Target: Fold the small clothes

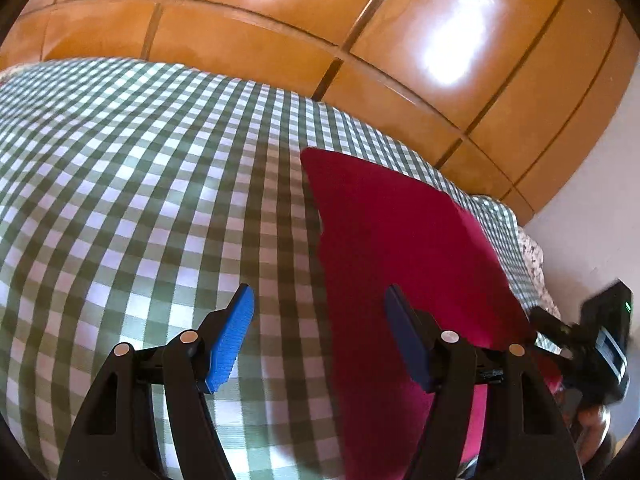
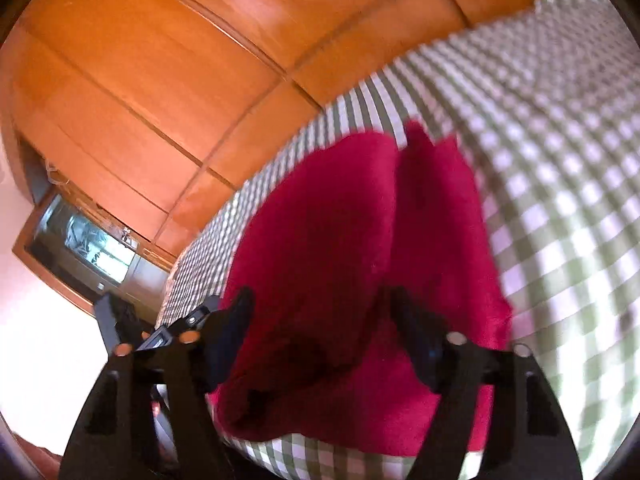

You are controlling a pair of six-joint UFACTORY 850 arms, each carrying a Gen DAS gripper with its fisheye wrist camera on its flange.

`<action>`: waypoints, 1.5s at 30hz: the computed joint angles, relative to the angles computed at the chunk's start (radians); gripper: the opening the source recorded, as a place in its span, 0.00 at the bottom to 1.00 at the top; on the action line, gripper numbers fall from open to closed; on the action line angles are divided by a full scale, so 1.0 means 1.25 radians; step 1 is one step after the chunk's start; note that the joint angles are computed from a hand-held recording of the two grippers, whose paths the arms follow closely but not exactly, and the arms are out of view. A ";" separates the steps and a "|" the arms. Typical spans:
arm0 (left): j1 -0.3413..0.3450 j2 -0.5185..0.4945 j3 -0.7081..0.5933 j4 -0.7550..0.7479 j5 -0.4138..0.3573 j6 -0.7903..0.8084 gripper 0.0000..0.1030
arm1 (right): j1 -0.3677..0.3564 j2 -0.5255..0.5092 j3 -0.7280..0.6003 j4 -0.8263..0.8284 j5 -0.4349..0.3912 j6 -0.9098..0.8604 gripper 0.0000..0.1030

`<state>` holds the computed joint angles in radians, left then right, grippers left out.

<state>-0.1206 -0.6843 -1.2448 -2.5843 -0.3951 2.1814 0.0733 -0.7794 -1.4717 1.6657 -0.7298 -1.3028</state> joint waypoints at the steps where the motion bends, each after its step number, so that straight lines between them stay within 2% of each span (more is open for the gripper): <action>1: -0.002 0.001 0.005 -0.020 -0.001 0.029 0.65 | 0.001 -0.033 -0.033 -0.019 -0.021 0.052 0.60; 2: -0.004 0.004 0.009 -0.051 0.001 0.066 0.65 | 0.000 -0.035 -0.038 -0.034 -0.024 0.070 0.58; 3: -0.006 0.007 0.015 -0.068 -0.002 0.086 0.65 | -0.002 -0.066 -0.064 -0.024 -0.061 0.110 0.49; 6: -0.009 -0.004 0.007 -0.005 0.010 0.028 0.65 | 0.001 -0.085 -0.083 -0.009 -0.087 0.115 0.30; 9: -0.017 -0.008 0.006 -0.042 0.016 0.067 0.65 | -0.008 -0.065 -0.071 0.025 -0.104 0.071 0.24; 12: -0.022 -0.009 -0.004 -0.016 0.017 0.064 0.65 | -0.017 -0.046 -0.057 0.051 -0.120 0.030 0.23; 15: -0.036 -0.008 -0.013 -0.007 0.022 0.083 0.65 | -0.029 -0.006 -0.029 0.053 -0.103 -0.020 0.23; 20: -0.080 -0.017 -0.045 -0.150 0.083 0.285 0.65 | -0.049 0.004 -0.003 0.028 -0.051 -0.034 0.23; 23: -0.101 -0.031 -0.068 -0.238 0.118 0.400 0.65 | -0.059 -0.020 -0.003 0.009 -0.024 -0.019 0.23; 25: -0.109 -0.041 -0.079 -0.261 0.131 0.428 0.65 | -0.061 -0.040 -0.007 0.002 -0.015 -0.025 0.23; 28: -0.115 -0.046 -0.079 -0.342 0.125 0.504 0.65 | -0.068 -0.033 0.023 0.065 -0.042 -0.081 0.31; 29: -0.116 -0.044 -0.074 -0.360 0.118 0.523 0.65 | -0.068 -0.023 0.029 0.067 -0.032 -0.087 0.39; 31: -0.116 -0.043 -0.071 -0.377 0.114 0.545 0.65 | -0.064 0.010 0.054 0.086 0.001 -0.129 0.45; 32: -0.117 -0.041 -0.066 -0.385 0.111 0.552 0.65 | -0.061 0.031 0.072 0.102 0.023 -0.158 0.54; 33: -0.116 -0.040 -0.065 -0.380 0.109 0.546 0.65 | -0.053 0.060 0.096 0.129 0.067 -0.209 0.67; 37: -0.113 -0.038 -0.060 -0.349 0.104 0.506 0.65 | -0.028 0.122 0.146 0.154 0.152 -0.319 0.70; 42: -0.114 -0.032 -0.052 -0.334 0.104 0.482 0.65 | -0.001 0.136 0.165 0.084 0.243 -0.294 0.72; 44: -0.114 -0.030 -0.049 -0.332 0.102 0.478 0.65 | 0.011 0.128 0.163 0.064 0.331 -0.292 0.76; 45: -0.114 -0.028 -0.047 -0.327 0.101 0.471 0.65 | 0.015 0.122 0.166 0.065 0.376 -0.305 0.83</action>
